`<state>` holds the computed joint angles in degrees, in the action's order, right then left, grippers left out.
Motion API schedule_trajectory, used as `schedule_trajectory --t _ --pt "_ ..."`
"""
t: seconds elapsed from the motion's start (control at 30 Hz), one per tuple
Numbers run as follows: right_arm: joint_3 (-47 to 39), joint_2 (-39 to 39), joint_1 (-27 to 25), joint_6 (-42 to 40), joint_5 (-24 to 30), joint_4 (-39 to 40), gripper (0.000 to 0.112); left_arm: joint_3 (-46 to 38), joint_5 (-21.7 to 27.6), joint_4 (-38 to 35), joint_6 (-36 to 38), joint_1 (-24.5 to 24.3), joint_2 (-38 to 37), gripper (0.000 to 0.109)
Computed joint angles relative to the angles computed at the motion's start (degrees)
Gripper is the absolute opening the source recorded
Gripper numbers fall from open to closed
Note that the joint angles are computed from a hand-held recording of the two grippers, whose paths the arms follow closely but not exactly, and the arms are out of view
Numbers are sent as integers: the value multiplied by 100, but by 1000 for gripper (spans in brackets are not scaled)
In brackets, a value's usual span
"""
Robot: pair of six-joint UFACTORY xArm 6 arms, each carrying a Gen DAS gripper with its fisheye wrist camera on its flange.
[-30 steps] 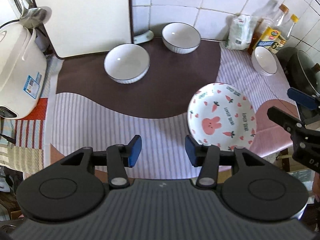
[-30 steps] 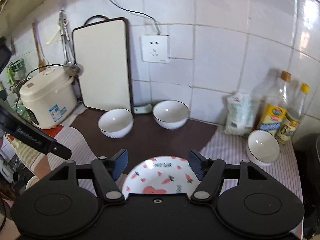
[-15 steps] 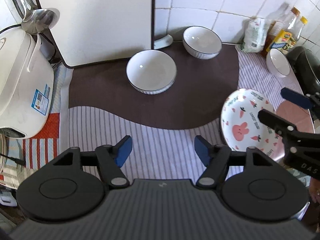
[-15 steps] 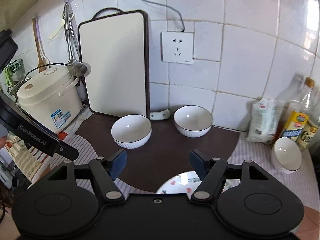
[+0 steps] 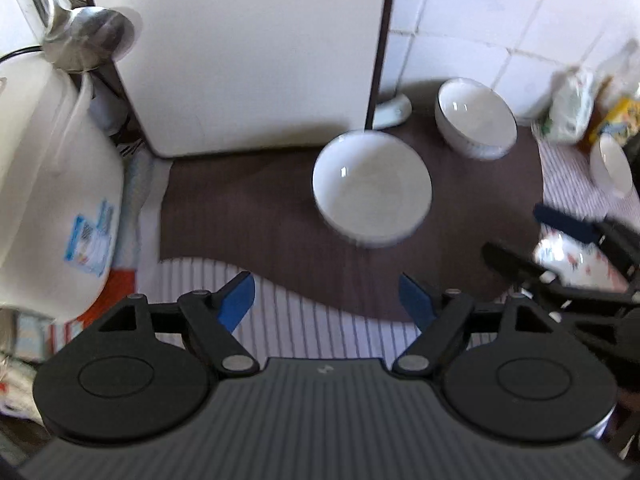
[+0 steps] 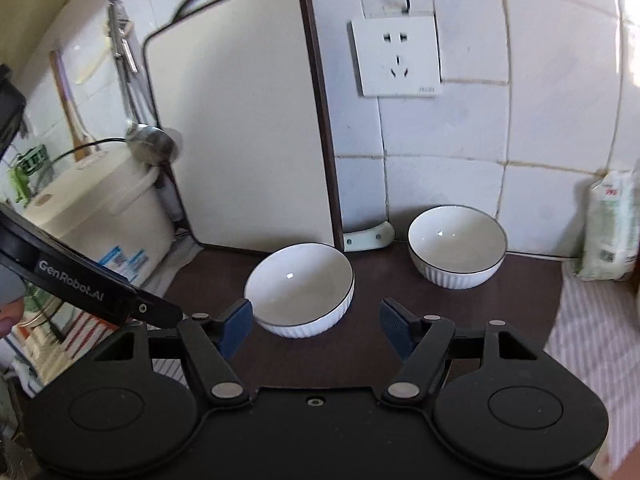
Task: Organize plates and bowls
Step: 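Move both grippers to the rim of the large white bowl on the brown mat, then close both grippers on the white bowl rim, then lift the white bowl with both grippers and carry it beside the plate stack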
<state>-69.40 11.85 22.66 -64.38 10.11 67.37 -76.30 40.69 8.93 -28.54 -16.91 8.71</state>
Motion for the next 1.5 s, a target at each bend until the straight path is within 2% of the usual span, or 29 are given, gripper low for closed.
schedule_trajectory --t 0.13,0.17,0.23,0.27,0.3,0.4,0.5,0.6,0.7,0.73,0.77,0.8,0.83,0.9,0.93,1.0,1.07,1.27,1.5 --pt "-554 731 78 417 -192 -39 75 -20 -719 88 -385 224 482 78" --pt "-690 890 54 655 -76 -241 71 -110 -725 158 -435 253 616 75" --pt "-922 1151 2 1375 233 -1161 64 -348 -631 641 -632 247 870 75" --pt "-1003 1252 24 1601 192 -1452 64 -400 -690 605 -549 255 947 76" --pt "-1060 1333 67 1724 56 -1504 64 -464 -702 501 -484 264 1016 76" --pt "-1328 1561 75 2043 75 -1454 64 -676 -726 359 -487 285 1244 76" --pt "-1531 1822 83 2665 -29 -2022 64 -865 -704 585 -642 270 1441 76" --pt "-1656 2026 18 3769 -19 -3173 64 -1040 -735 822 -694 241 1638 75" --pt "-1847 2195 -65 4374 163 -3500 52 -1215 -732 618 -547 248 1833 72" --pt "-1920 2241 -102 4616 294 -3647 42 -1230 -773 482 -449 259 1866 65" --pt "-1975 2279 -114 4618 352 -3562 36 -1239 -822 344 -356 265 1891 49" --pt "-2014 2301 -114 4512 398 -3374 30 -1302 -765 144 -150 264 1937 38" --pt "-2069 2319 -118 4410 486 -3148 26 -1387 -648 -88 85 261 1987 19" --pt "-2137 2326 -139 4704 590 -3297 23 -1479 -425 -122 74 246 2012 14" --pt "-2180 2320 -163 4965 701 -3523 21 -1505 -329 -270 182 256 2011 9" --pt "-2161 2273 -199 5374 731 -3757 20 -1452 -221 -730 443 290 1946 9" --pt "-2099 2164 -238 5200 826 -3429 20 -1241 -289 -903 574 276 1774 9" --pt "-1580 1633 -213 4953 882 -3434 19 -781 -141 -611 322 103 1226 10" --pt "-575 773 -147 4230 681 -2827 20 -248 67 -112 139 -194 526 10"
